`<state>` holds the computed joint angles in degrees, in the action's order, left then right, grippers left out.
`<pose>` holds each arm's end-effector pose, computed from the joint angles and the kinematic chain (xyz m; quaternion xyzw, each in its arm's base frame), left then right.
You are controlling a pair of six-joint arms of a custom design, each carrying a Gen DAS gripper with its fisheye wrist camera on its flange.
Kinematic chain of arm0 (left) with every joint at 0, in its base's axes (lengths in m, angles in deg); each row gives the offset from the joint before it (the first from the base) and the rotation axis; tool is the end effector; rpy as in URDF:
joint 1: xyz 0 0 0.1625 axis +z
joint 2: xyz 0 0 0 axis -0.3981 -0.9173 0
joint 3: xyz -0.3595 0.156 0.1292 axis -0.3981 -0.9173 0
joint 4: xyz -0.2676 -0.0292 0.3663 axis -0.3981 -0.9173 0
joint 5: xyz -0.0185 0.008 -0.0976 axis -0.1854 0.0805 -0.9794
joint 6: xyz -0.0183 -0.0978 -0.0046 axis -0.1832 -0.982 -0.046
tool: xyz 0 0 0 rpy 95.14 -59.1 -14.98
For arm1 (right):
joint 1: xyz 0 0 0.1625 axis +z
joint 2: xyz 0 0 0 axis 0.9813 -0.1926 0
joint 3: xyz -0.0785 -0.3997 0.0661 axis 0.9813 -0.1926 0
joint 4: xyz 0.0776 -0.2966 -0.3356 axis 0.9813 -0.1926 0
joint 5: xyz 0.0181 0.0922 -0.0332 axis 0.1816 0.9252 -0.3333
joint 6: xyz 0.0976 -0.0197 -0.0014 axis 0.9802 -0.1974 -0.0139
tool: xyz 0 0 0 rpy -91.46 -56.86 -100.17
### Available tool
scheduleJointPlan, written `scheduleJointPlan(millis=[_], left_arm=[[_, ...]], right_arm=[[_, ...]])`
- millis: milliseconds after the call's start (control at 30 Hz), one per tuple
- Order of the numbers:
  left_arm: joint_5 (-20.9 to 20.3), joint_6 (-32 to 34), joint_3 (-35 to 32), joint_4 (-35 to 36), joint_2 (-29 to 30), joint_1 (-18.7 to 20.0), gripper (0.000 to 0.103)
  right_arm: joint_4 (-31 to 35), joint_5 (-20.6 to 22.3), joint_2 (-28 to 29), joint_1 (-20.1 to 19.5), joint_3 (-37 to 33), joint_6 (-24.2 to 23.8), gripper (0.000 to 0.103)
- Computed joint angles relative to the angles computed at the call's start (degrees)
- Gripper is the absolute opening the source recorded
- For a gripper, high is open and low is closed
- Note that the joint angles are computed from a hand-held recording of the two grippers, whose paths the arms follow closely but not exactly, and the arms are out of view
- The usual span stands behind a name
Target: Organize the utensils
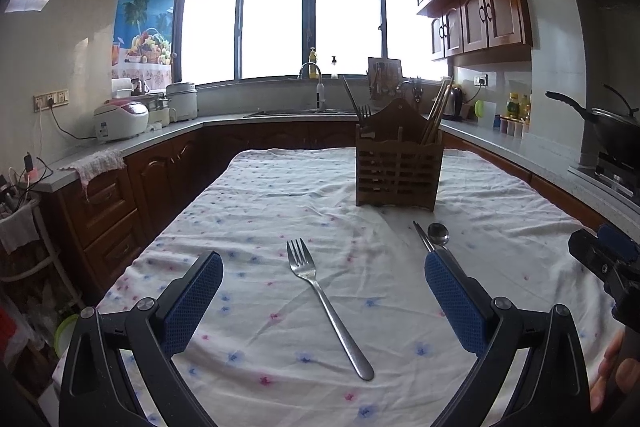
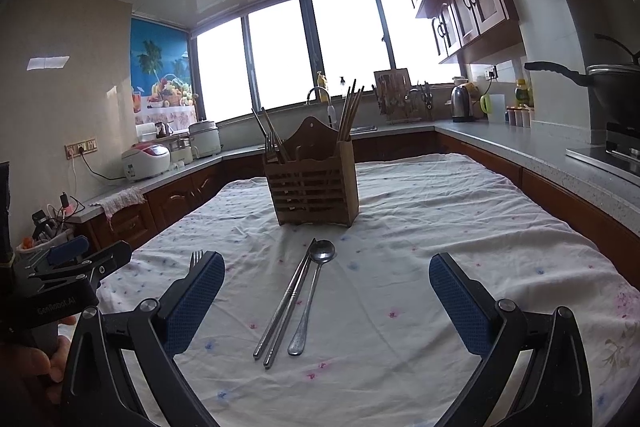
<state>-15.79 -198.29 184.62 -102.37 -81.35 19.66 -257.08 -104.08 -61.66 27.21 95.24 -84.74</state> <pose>-0.2195 -0.2065 0.1507 0.1162 0.7291 -0.5606 0.3749 0.1925 -0.2684 0.1648 0.2912 -0.7977 0.5000 0.1697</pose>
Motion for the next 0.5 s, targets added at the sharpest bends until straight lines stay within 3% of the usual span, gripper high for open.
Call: scheduleJointPlan(millis=[500], left_arm=[[0.3,-0.2,-0.2,0.1,0.7,0.0,0.102]], right_arm=[[0.2,0.2,0.3,0.3,-0.2,-0.1,0.103]])
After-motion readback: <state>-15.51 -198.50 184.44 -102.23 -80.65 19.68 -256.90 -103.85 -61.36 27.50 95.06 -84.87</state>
